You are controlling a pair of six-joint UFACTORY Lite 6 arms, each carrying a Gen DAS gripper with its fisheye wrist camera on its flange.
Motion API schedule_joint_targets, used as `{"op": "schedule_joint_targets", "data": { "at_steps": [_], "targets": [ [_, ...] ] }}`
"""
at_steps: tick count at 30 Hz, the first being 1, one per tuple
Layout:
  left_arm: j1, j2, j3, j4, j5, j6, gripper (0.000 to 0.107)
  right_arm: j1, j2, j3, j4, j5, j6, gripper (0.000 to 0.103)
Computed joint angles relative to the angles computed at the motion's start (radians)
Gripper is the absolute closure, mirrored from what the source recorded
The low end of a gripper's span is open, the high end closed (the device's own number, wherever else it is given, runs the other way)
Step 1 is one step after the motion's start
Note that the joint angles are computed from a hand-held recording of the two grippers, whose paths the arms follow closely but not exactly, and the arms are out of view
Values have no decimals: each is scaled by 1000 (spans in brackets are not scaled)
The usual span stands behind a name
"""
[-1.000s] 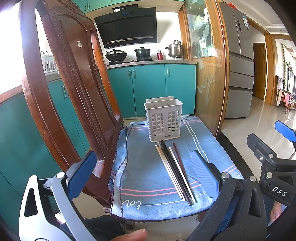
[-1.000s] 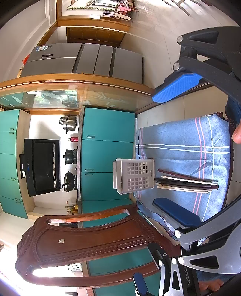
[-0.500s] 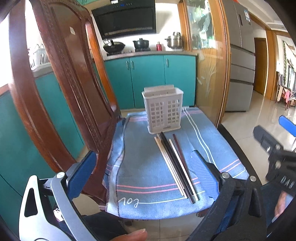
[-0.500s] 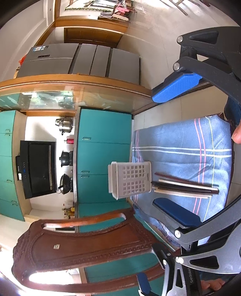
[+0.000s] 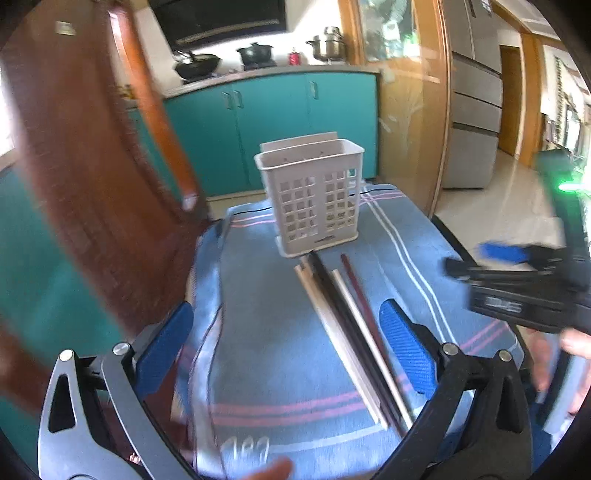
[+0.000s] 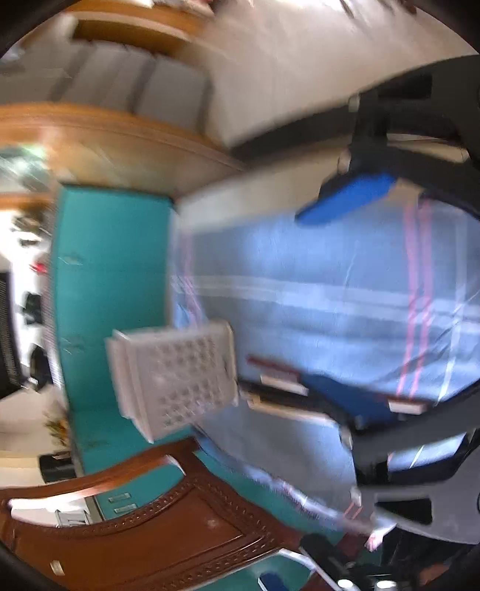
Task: Organize utensils
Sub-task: 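Close the left tool on a light wooden chopstick while the right tool grasps a dark red chopstick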
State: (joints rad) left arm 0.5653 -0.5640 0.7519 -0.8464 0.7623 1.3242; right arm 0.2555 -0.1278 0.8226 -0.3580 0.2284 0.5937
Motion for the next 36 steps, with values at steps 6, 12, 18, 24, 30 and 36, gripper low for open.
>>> {"op": "schedule_joint_targets", "data": {
  "at_steps": [6,12,18,24,30,36],
  "targets": [
    [-152,511,373,88,-36,-221,36,-1,515,456,447,72,-483,60],
    [-171,746,446,65,-48,-260,47,85,720,627,209,125,-309,64],
    [-232,832,463,134,-71,-347,55,74,701,588,104,118,-237,92],
    [-305,907,473,165,-123,-367,66,-3,660,521,146,67,-253,95],
    [-328,912,463,67,-155,-263,77,-24,617,484,125,76,-245,92],
    [-312,954,511,27,-66,-232,98,-23,617,510,127,107,-247,90]
  ]
}}
